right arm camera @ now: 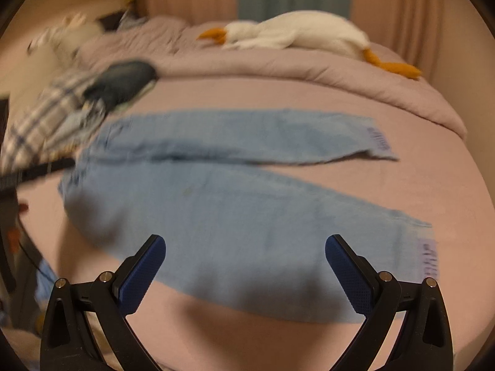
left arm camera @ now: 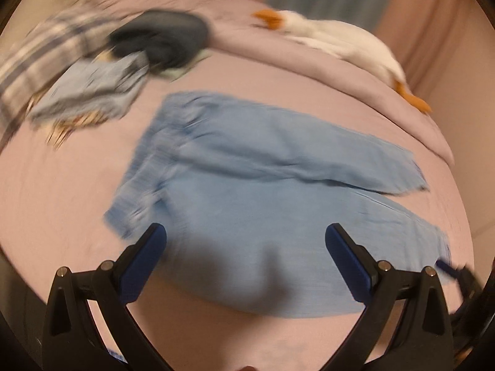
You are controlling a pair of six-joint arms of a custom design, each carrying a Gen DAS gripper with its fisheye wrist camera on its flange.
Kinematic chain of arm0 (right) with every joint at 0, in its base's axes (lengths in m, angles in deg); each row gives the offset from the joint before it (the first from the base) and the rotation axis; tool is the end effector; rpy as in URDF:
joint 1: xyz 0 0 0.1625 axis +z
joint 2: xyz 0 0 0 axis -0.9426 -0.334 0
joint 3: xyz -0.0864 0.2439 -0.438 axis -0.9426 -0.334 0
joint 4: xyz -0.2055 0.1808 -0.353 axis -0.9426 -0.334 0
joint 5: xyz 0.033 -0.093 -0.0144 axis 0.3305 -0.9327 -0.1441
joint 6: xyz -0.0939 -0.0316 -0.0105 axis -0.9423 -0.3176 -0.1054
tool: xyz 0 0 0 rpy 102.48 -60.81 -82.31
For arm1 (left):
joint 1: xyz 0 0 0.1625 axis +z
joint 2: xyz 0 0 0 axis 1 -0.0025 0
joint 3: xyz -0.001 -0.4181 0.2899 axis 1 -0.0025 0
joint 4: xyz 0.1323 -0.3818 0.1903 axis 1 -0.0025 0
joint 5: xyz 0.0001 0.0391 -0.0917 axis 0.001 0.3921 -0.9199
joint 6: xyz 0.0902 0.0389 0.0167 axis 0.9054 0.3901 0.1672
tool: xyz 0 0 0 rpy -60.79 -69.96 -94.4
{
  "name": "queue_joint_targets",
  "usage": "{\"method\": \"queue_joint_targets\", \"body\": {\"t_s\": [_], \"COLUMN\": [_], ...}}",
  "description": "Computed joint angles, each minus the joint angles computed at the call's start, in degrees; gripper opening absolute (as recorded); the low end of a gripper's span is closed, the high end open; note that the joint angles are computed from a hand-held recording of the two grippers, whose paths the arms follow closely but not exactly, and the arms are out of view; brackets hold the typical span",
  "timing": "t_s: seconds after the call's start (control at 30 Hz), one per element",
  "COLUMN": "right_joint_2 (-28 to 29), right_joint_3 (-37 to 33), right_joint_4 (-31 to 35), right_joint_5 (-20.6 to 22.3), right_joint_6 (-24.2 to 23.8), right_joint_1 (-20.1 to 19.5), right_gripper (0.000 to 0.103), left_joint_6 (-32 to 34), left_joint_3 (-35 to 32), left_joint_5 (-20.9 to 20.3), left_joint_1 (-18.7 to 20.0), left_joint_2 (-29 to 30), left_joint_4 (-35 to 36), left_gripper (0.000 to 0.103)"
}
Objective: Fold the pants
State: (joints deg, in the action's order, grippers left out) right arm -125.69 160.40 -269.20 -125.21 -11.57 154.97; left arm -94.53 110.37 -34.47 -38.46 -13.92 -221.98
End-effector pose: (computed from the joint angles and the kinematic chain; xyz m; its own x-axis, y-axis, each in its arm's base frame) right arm 0.0533 -0.3299 0.2507 -0.7267 0.1967 0.6582 -0.3996 0.6583 -0.6380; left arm -0.2298 -0.5820 0.0815 -0.8198 0.3439 -0.4579 0.5007 0.8185 -0.2816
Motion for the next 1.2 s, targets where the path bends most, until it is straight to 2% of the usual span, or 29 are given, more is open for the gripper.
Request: {"method": "queue_joint_targets", "body": {"t_s": [0.07,0.1,0.13,0.2,0.3,0.33,0.5,0.53,0.6,0.67,0.7,0.77,0.8,0.9,0.97,1.07,1.13,1.2], "right_joint_2": [5.9,7.3,8.3,8.4,9.4,10.7,20.3,21.1,21.7,21.4,21.7,22.1,23.0,24.5,24.6,25.4,25.1,24.8], "right_joint_3": [-1.1,-1.7,-2.2,-2.5,-3.4,-4.1,-8.1,-8.3,-8.5,-8.9,-9.7,-10.6,-11.1,-12.3,-12.8,-13.3,-13.4,-12.9], "right_joint_4": [-2.9,-3.2,-1.2,6.3,11.5,10.9,2.6,2.0,0.0,0.3,0.0,-0.2,-1.0,-1.8,-1.1,-0.9,-0.1,-0.7], "right_joint_5": [1.4,-0.4,-2.9,-3.5,-2.6,-2.1,-3.1,-3.1,-1.9,-1.6,-1.4,-1.0,-1.0,-2.1,-2.6,-5.1,-6.7,-7.2], "right_joint_6": [-3.1,-6.1,-8.0,-6.9,-8.0,-8.9,-18.1,-19.0,-19.9,-19.5,-19.4,-19.4,-19.2,-18.7,-18.6,-20.6,-22.0,-23.5], "right_joint_1": [0.5,0.2,0.2,1.5,3.5,4.3,6.8,6.9,6.6,6.3,6.2,6.5,7.2,8.6,9.3,11.3,12.5,13.6], "right_gripper": [0.102,0.102,0.102,0.102,0.102,0.102,0.099,0.095,0.095,0.095,0.094,0.077,0.073,0.051,0.026,0.014,0.010,0.009], "left_joint_6": [-2.4,-3.9,-4.9,-6.7,-8.3,-8.8,-8.7,-8.4,-6.8,-5.9,-5.6,-5.9,-5.8,-4.9,-4.6,-4.2,-3.0,-2.0], "left_joint_3": [1.0,1.6,2.1,3.5,4.2,4.1,3.2,3.0,2.5,1.7,1.3,0.6,0.7,1.5,2.1,3.2,3.8,3.4], "left_joint_5": [-0.6,-1.4,-2.5,-3.9,-3.1,-3.0,-6.0,-5.8,-5.9,-6.4,-6.6,-7.9,-8.7,-9.4,-9.7,-10.9,-10.5,-8.7], "left_joint_1": [1.8,3.0,4.0,5.5,6.7,7.2,9.9,9.9,10.1,10.6,11.0,11.7,12.0,12.0,11.9,11.7,11.4,11.0], "left_joint_2": [-0.8,-1.3,-1.8,-2.9,-3.4,-3.4,-2.7,-2.3,-1.6,-1.0,-0.7,-0.5,-0.7,-1.0,-1.4,-2.3,-2.5,-1.9], "left_joint_4": [-0.8,-1.5,-2.1,-3.8,-4.7,-4.6,-4.1,-4.4,-5.5,-5.7,-5.7,-5.8,-6.1,-7.3,-8.1,-9.8,-11.0,-9.3], "left_gripper": [0.103,0.103,0.103,0.102,0.102,0.100,0.086,0.083,0.074,0.058,0.053,0.049,0.048,0.042,0.038,0.036,0.036,0.038]}}
